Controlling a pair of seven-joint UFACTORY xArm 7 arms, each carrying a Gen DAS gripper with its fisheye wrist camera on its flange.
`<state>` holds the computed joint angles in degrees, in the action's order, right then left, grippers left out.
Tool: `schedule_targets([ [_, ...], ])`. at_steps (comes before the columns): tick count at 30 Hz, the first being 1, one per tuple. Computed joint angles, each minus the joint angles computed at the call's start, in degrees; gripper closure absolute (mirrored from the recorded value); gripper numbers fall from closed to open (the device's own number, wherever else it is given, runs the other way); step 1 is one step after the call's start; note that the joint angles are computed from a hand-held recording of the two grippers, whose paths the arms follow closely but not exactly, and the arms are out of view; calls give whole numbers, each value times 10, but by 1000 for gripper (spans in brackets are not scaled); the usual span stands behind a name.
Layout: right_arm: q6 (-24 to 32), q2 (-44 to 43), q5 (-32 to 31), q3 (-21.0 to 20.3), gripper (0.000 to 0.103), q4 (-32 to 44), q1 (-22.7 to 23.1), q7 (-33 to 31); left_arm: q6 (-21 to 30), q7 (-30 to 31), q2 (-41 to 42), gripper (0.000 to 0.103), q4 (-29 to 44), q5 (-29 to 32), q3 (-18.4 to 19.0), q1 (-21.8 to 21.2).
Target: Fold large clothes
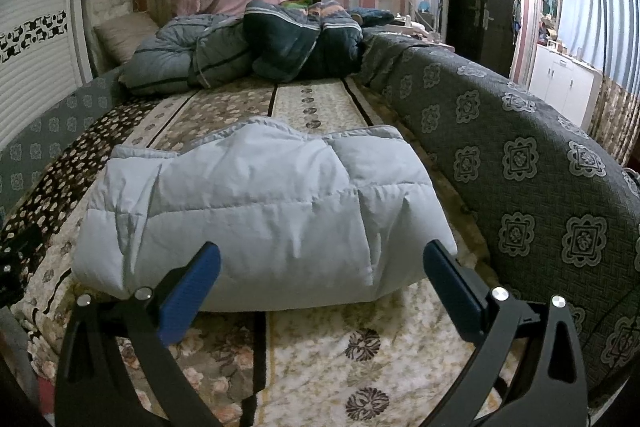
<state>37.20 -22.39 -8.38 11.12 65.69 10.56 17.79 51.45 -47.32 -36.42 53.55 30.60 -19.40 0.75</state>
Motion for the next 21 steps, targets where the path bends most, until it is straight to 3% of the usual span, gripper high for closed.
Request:
schedule_targets([
  [21, 1, 3, 2, -4, 2, 6, -1, -7, -3, 7, -2, 3, 5, -5, -4, -7],
])
